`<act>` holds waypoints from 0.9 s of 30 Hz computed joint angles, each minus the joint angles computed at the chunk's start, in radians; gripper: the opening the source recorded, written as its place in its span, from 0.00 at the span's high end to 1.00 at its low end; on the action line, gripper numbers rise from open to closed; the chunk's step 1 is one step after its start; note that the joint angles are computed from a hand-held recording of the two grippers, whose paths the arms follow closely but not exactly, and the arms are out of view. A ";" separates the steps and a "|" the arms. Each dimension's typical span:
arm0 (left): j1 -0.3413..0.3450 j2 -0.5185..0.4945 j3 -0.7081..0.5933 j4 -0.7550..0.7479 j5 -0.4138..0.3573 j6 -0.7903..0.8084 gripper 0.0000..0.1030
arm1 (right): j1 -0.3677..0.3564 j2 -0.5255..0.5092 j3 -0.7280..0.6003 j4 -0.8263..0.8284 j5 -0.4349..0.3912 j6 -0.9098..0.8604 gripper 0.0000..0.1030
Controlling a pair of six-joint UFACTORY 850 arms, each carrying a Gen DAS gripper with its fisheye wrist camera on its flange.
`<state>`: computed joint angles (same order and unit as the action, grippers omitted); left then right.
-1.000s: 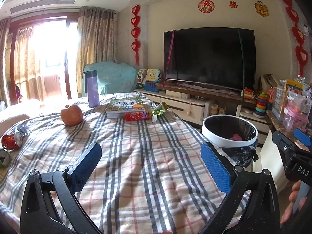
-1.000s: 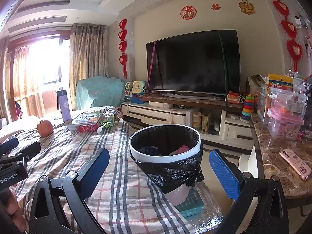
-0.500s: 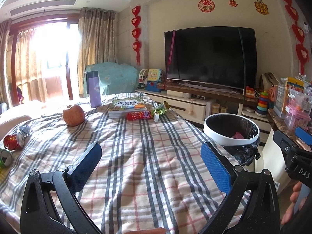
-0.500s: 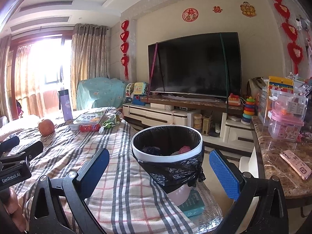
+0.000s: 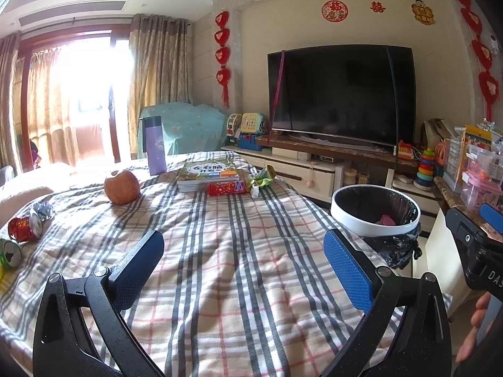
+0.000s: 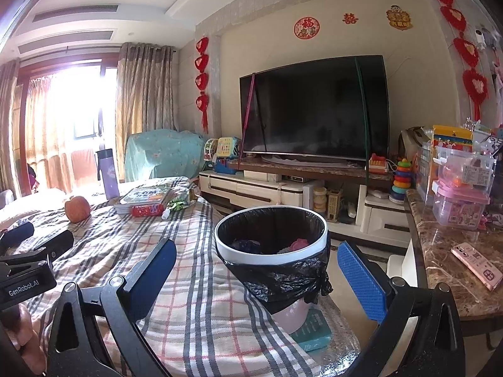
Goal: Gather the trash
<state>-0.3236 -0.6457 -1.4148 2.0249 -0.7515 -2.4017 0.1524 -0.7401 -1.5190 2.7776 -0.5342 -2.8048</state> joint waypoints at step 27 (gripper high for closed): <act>-0.006 0.003 0.003 0.007 0.010 0.002 0.00 | -0.003 0.004 0.004 -0.052 -0.009 0.062 0.00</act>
<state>-0.3295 -0.6427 -1.4118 2.0321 -0.7410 -2.3994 0.1497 -0.7364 -1.5153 2.7252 -0.5430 -2.7427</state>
